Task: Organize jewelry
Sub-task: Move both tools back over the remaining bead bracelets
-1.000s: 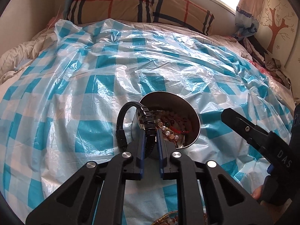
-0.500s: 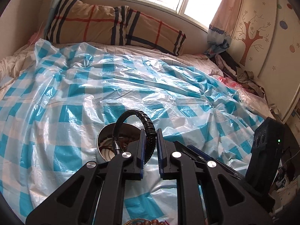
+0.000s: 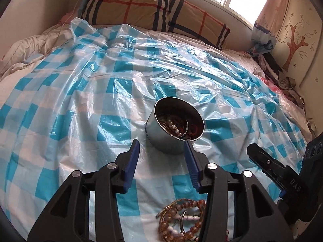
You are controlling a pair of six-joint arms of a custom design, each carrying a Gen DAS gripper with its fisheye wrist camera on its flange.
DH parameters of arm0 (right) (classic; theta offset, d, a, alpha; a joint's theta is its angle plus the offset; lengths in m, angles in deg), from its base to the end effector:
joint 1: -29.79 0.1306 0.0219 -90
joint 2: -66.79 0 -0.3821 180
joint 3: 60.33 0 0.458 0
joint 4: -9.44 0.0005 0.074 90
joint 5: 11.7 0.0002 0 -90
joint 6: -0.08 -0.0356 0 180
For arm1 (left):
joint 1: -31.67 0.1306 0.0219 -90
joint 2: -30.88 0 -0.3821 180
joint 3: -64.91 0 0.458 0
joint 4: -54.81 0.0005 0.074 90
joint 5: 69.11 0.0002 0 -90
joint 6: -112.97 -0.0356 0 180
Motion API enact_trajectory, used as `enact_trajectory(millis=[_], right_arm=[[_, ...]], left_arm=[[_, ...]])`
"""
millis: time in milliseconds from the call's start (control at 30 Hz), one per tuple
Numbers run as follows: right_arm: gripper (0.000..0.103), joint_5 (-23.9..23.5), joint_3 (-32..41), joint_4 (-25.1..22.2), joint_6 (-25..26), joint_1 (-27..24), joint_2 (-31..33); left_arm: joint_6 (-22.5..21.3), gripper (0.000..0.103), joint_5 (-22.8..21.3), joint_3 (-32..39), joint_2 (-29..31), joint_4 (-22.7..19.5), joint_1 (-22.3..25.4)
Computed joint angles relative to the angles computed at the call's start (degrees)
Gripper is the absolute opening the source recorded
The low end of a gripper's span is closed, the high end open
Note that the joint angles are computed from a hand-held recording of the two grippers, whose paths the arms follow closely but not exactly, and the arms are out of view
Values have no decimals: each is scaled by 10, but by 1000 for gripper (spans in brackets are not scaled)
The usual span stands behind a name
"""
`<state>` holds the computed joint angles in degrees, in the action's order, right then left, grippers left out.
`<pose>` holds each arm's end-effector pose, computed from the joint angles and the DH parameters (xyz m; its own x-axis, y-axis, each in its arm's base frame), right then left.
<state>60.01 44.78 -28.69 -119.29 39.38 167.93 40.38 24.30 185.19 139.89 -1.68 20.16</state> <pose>0.6310 0.1174 0.4765 -0.6857 0.3564 -0.6347 -0.0895 0.8241 0.5594 0.6585 -0.1368 0.5035 -0.7356 -0.1550 -0.6595 0.0211 0.9677 -0.2510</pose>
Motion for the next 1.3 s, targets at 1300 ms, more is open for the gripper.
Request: enact_trajectory(millis=[1300], right_arm=[[52,54,50,-342,325,74,1]], left_arm=[[-162,56,-6,-51,-42,-147,-59]])
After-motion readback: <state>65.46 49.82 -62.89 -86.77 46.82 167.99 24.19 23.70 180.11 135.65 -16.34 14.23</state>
